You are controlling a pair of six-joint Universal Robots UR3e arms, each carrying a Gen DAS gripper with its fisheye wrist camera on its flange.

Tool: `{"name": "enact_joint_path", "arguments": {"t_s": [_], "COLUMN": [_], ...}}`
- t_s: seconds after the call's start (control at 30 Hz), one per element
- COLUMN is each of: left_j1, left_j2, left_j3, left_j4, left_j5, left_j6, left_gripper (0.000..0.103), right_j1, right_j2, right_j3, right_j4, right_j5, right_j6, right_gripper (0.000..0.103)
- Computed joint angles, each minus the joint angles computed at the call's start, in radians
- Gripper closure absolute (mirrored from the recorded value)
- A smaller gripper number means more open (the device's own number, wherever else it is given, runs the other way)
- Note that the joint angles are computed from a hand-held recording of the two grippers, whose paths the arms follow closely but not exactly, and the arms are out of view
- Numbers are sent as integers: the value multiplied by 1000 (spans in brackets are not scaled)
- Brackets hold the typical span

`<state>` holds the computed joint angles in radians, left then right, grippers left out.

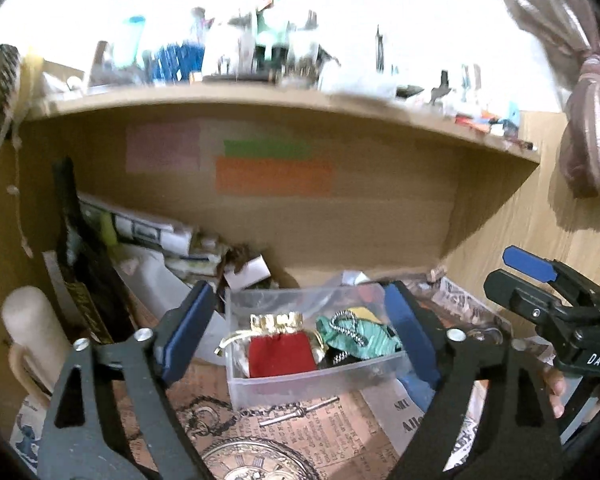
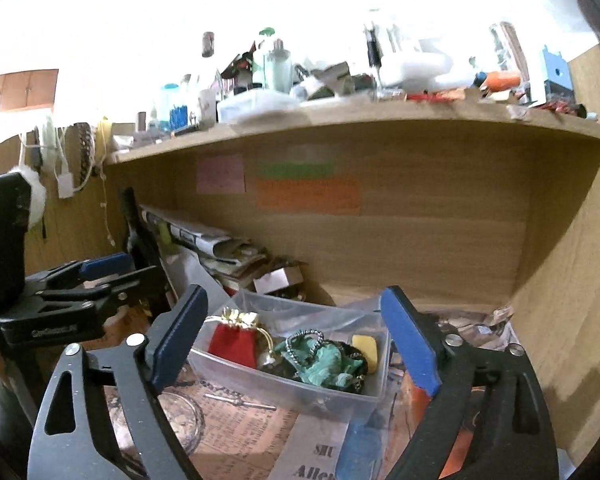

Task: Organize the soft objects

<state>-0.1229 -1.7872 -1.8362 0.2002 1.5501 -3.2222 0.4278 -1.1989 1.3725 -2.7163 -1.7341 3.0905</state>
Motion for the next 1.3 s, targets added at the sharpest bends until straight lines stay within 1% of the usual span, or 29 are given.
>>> {"name": "enact_joint_path", "arguments": {"t_s": [0.1, 0.2, 0.37, 0.63, 0.73, 0.93, 0.97, 1.03, 1.3], "left_j1": [-21, -34, -59, -64, -84, -82, -65, -58, -53], "left_j2": [23, 36, 55, 63, 55, 49, 53, 54, 57], "left_j3": [-35, -59, -91, -102, -92, -85, -92, -95, -97], "left_j4": [44, 74, 106, 110, 108, 103, 106, 107, 107], "left_j5": [35, 48, 79, 78, 107, 107, 83, 74, 66], "left_j6": [10, 13, 21, 22, 18, 21, 26, 27, 30], "left_gripper": [9, 4, 1, 0, 0, 0, 0, 0, 0], "right_j1": [9, 22, 33, 33, 38, 34, 34, 32, 34], "right_j2": [-15, -27, -48, -62, -61, -63, -63, -63, -59], "right_j3": [12, 23, 38, 56, 56, 59, 60, 62, 59], "right_j4": [-16, -31, -33, -31, -31, -29, -29, -29, -28], "right_j5": [-7, -19, -27, -24, -30, -25, -25, -23, -26], "right_j6": [7, 13, 21, 35, 41, 43, 45, 48, 51], "right_gripper": [3, 0, 0, 0, 0, 0, 0, 0, 0]}}
